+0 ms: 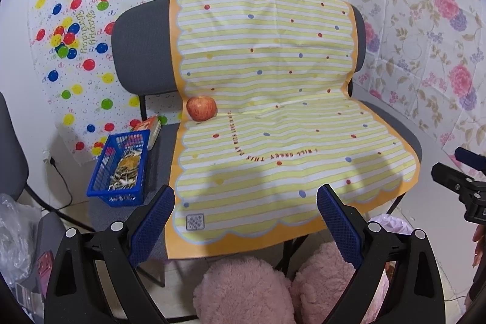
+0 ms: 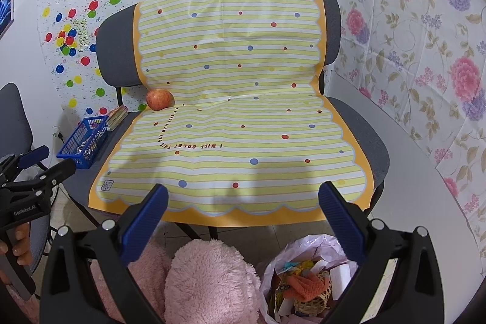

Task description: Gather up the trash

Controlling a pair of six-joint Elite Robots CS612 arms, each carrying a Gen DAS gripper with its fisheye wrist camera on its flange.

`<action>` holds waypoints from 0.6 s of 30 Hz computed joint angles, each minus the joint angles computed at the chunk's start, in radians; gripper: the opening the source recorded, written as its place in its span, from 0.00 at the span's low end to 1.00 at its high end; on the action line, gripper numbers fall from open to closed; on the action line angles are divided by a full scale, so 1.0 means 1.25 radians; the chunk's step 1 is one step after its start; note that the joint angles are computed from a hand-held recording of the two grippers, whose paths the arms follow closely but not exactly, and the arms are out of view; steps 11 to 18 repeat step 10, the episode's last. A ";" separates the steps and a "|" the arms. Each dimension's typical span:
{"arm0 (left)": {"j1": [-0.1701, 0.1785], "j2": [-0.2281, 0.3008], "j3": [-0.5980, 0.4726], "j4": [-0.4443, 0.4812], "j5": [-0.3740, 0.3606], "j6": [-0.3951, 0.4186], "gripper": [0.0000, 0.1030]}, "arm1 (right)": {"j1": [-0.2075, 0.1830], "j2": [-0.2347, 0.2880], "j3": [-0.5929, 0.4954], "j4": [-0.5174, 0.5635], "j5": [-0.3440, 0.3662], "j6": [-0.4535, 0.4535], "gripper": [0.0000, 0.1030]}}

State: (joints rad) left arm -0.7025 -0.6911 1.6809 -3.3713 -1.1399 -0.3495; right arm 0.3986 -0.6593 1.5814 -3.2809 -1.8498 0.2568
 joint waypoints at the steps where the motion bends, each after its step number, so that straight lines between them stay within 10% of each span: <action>1: 0.002 0.004 -0.005 -0.005 -0.005 0.003 0.91 | -0.002 0.003 -0.004 0.003 0.001 0.000 0.94; 18: 0.029 0.058 -0.105 0.126 -0.034 -0.018 0.91 | -0.054 0.081 -0.121 0.052 -0.004 -0.046 0.94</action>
